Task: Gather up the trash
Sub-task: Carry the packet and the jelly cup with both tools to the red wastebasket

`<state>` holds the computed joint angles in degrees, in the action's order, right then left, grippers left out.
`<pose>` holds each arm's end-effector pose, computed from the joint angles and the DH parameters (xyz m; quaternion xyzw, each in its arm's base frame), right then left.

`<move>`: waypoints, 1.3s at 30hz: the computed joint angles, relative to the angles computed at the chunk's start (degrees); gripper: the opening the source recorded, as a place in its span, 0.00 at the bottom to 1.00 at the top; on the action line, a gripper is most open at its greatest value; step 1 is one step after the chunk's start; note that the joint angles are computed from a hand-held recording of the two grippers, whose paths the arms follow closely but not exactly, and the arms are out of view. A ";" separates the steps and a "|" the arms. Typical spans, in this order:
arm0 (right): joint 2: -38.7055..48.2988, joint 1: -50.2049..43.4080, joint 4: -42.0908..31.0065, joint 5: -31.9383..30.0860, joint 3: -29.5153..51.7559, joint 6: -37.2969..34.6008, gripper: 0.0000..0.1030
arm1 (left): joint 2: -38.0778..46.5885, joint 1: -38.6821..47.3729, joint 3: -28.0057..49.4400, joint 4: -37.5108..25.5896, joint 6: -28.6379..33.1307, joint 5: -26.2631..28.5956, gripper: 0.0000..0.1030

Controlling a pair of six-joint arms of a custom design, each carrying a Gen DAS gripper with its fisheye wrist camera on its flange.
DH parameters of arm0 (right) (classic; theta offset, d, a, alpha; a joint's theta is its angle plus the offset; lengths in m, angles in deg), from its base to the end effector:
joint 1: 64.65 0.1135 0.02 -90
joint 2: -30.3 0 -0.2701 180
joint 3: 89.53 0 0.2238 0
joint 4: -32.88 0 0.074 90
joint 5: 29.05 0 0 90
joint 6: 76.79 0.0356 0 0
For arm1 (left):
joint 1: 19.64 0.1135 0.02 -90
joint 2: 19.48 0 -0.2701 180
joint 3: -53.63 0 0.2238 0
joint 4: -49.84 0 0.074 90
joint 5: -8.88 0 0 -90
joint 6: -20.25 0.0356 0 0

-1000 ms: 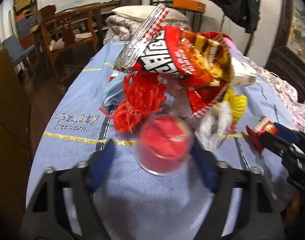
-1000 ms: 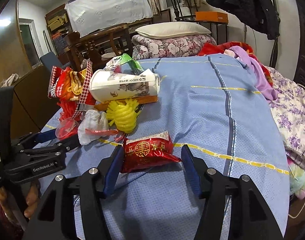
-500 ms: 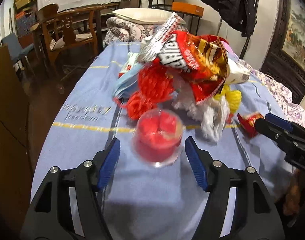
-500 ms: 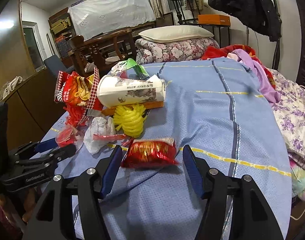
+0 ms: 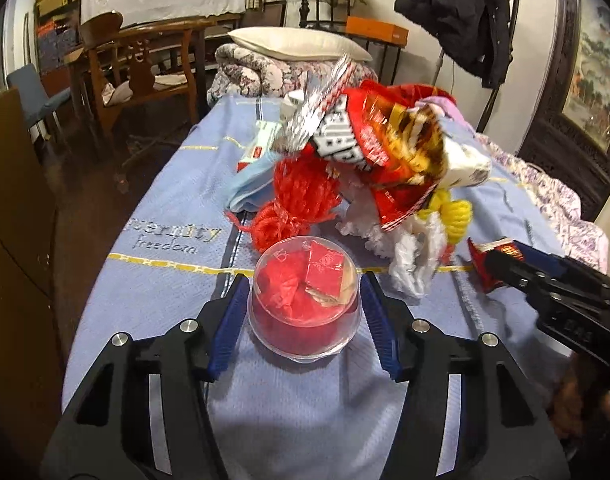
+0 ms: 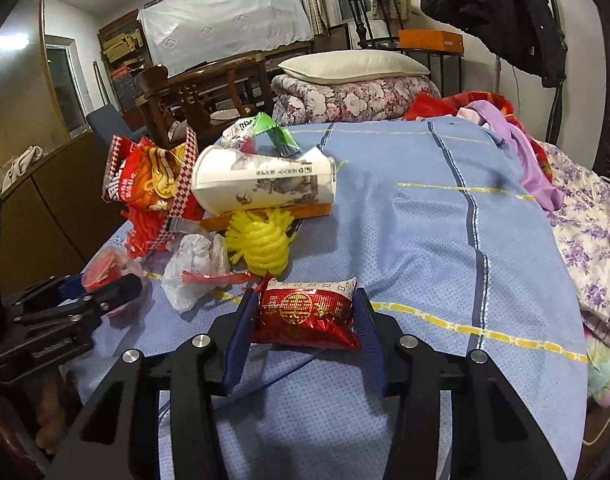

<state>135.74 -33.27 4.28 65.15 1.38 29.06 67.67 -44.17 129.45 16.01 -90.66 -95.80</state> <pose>0.3330 0.2001 0.2428 -0.1094 0.9105 0.1284 0.3776 0.2789 -0.1174 0.2624 -0.0197 0.9179 -0.0372 0.3945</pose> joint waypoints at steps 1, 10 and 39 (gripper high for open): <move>-0.34 -0.03 0.22 -0.10 -0.31 0.24 0.47 | -1.08 -0.53 -0.22 -0.44 0.07 -0.81 0.55; -7.66 0.97 1.91 -0.04 -5.05 3.16 0.47 | -9.84 -6.36 -0.08 -6.64 -2.99 -5.62 0.55; -55.47 -26.37 -30.31 -12.06 -1.81 -6.18 0.47 | -2.20 -44.11 33.78 -27.14 -6.99 -26.03 0.55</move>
